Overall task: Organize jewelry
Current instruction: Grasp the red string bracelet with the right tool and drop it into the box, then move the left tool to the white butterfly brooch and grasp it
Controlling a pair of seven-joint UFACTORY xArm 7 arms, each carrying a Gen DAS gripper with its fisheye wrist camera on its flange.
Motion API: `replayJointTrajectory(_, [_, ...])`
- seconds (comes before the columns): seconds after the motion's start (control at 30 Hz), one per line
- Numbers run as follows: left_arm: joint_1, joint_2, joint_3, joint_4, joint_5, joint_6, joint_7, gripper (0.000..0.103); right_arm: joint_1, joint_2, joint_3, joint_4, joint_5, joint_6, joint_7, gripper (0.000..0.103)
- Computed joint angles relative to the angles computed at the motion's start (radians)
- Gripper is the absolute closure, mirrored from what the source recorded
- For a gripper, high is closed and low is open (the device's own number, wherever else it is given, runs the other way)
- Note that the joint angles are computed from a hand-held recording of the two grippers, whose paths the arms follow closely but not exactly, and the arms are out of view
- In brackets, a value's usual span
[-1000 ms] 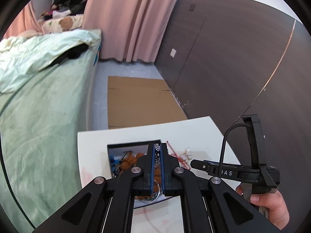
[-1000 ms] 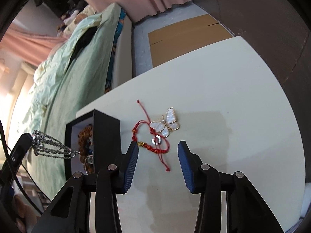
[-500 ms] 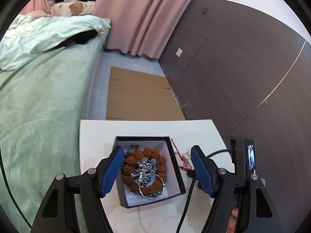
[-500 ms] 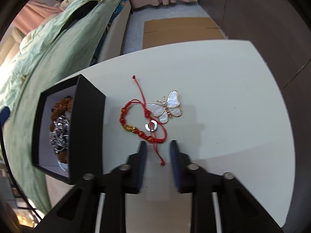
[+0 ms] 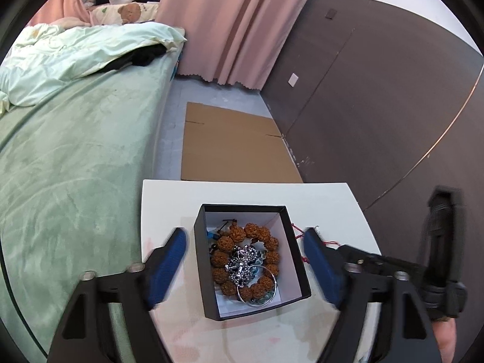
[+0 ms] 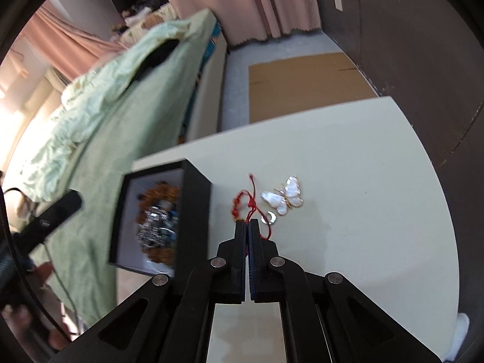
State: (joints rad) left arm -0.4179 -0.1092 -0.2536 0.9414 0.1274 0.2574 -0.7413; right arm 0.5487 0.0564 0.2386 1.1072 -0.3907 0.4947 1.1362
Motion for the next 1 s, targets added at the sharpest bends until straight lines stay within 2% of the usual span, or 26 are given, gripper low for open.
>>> replayJointTrajectory(0.03, [0.001,0.000,-0.002,-0.003,0.006,-0.008,-0.007,0.003,0.001,-0.003,-0.001,0.000,-0.009,-0.011,0.010,0.100])
replayJointTrajectory(0.07, [0.002,0.001,-0.003,-0.005,0.010,-0.018,-0.013,0.000,0.001,-0.007,-0.002,-0.002,-0.022,-0.028,0.023,0.100])
replayJointTrajectory(0.3, [0.017,0.002,-0.011,-0.002,0.081,-0.007,-0.069,0.000,-0.007,-0.036,0.001,-0.022,-0.142,-0.182,0.139,0.100])
replayJointTrajectory(0.53, [0.048,-0.033,-0.008,-0.031,0.106,-0.019,-0.119,0.000,0.011,0.013,-0.010,0.024,-0.250,-0.311,0.218,0.100])
replayJointTrajectory(0.8, [0.069,-0.060,-0.001,-0.052,0.087,-0.018,-0.117,0.000,0.066,0.123,-0.024,0.095,-0.108,-0.421,0.061,0.100])
replayJointTrajectory(0.93, [0.085,-0.072,-0.003,-0.064,0.080,-0.028,-0.126,0.000,0.064,0.176,0.007,0.144,0.028,-0.357,-0.068,0.099])
replayJointTrajectory(0.97, [0.089,-0.073,-0.005,-0.065,0.083,-0.028,-0.129,0.000,0.048,0.183,0.026,0.144,0.082,-0.350,-0.111,0.096])
replayJointTrajectory(1.0, [0.091,-0.074,-0.008,-0.064,0.085,-0.027,-0.131,0.000,0.043,0.185,0.032,0.139,0.121,-0.343,-0.134,0.088])
